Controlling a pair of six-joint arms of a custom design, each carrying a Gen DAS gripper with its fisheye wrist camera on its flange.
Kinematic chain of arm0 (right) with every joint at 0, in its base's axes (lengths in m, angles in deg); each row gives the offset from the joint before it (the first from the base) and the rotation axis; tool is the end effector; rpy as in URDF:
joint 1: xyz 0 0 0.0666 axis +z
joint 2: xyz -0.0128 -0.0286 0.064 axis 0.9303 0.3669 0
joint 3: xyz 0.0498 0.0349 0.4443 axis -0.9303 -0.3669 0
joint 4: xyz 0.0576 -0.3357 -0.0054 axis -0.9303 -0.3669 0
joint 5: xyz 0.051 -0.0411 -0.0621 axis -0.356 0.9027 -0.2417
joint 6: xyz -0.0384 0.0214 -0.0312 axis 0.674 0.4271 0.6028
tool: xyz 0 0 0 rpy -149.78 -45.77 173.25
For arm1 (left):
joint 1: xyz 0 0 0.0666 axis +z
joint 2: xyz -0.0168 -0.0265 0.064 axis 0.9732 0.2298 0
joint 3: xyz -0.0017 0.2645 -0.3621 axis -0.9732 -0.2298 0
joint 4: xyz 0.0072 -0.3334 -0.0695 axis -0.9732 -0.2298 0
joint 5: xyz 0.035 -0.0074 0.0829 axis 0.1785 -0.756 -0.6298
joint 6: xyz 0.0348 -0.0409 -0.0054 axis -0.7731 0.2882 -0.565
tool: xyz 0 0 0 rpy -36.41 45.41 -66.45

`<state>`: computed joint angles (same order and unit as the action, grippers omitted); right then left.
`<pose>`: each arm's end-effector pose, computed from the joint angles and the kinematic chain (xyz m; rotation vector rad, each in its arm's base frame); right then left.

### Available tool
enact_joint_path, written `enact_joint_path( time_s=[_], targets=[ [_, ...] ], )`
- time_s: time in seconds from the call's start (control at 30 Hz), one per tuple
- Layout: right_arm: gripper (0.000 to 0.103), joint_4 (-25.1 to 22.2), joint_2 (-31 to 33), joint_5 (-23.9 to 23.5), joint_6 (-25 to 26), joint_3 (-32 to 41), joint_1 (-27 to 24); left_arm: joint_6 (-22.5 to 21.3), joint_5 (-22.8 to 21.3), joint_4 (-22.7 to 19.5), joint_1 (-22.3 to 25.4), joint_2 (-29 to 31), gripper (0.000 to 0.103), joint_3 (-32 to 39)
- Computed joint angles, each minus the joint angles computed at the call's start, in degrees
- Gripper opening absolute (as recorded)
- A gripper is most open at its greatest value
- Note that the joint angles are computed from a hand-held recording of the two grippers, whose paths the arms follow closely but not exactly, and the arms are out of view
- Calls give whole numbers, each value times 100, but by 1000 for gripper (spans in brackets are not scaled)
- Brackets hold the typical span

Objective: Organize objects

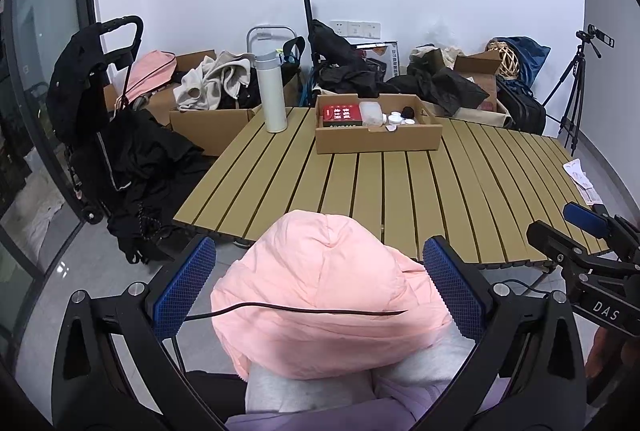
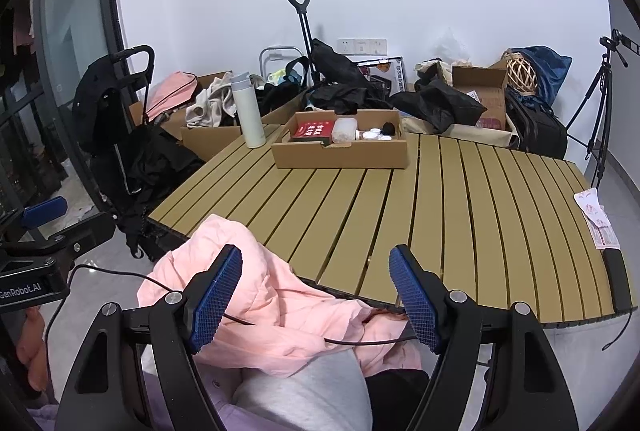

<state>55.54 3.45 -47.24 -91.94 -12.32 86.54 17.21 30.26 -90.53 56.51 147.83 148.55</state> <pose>0.4212 0.1340 0.4142 -0.1047 2.2057 0.1938 0.4333 -0.1514 0.4407 0.1287 2.2244 -0.0056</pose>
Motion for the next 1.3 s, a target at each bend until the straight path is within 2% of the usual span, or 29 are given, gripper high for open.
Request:
enact_joint_path(
  time_s=[1.3],
  targets=[
    [80, -36, 14, 1, -60, -6, -71, -8, 10, -51, 17, 14, 103, -17]
  ],
)
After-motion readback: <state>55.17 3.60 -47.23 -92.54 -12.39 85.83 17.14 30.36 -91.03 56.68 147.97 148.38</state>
